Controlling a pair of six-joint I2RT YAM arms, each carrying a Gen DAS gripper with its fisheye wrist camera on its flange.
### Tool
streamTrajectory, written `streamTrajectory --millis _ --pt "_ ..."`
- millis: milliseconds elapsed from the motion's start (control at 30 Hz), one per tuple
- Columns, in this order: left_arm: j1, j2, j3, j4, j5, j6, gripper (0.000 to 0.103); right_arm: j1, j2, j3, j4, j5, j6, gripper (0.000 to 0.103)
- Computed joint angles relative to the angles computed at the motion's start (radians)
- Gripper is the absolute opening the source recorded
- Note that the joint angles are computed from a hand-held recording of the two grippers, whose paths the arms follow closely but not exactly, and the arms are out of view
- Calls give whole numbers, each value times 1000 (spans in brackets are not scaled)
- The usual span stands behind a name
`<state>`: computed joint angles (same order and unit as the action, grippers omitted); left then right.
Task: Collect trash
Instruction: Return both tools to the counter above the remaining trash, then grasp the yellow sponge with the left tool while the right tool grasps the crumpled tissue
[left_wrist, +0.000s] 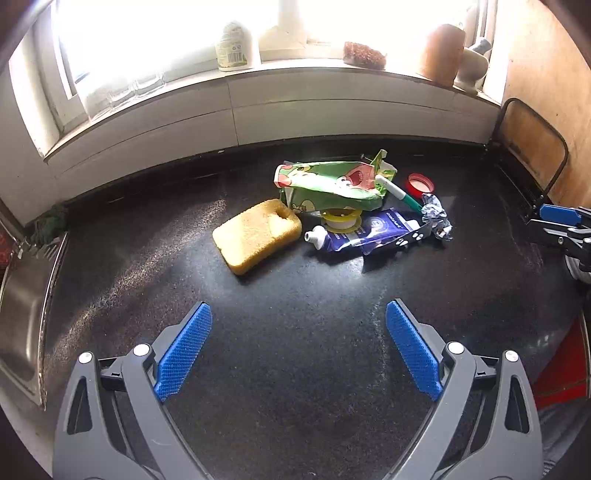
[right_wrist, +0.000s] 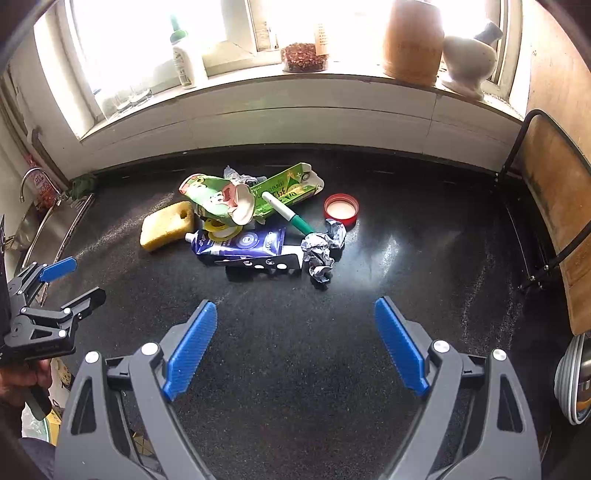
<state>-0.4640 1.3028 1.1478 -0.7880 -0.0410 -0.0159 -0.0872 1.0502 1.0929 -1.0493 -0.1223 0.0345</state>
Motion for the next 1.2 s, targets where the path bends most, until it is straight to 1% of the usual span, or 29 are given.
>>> streamTrajectory --millis 233,333,367,433,500,567,667,700,733,767,800,833,867,900,933,967,1033,1133,1200 --pt "120 252 85 159 6 168 93 -40 153 -19 117 -11 -11 84" --pt "160 385 163 191 48 222 93 -52 259 -19 182 -3 1 84" --pt "167 421 185 199 64 239 93 -56 297 -17 201 -4 8 82" --pt "175 489 232 200 92 276 93 -68 383 1 229 -15 25 77" --pt "178 557 281 200 98 312 93 -84 472 30 251 -35 43 73" --pt "183 617 327 194 107 337 93 -84 543 54 271 -24 52 70" --pt "188 689 388 173 145 361 93 -84 626 95 282 -23 55 67" --pt "186 708 405 165 152 370 93 -84 645 107 283 -19 53 64" --pt "182 724 416 161 155 383 93 -82 659 116 283 -14 50 61" --pt "176 739 424 160 152 399 93 -81 670 124 282 -11 45 54" --pt "172 744 421 173 159 410 93 -82 675 126 284 -12 40 43" --pt "172 746 419 189 170 409 93 -84 682 129 286 -13 34 37" --pt "171 757 435 179 175 402 92 -85 685 130 283 -16 27 27" --pt "171 767 455 163 183 390 89 -84 686 130 281 -15 19 24" --pt "172 769 464 155 189 380 81 -82 677 124 287 -10 14 23" --pt "170 764 464 151 186 370 75 -78 661 116 293 0 8 22" --pt "159 747 459 137 161 346 68 -76 627 99 294 6 -10 22" --pt "161 687 418 126 166 295 62 -76 590 89 287 16 -27 22" --pt "157 617 366 132 160 251 61 -81 547 71 284 18 -33 22"
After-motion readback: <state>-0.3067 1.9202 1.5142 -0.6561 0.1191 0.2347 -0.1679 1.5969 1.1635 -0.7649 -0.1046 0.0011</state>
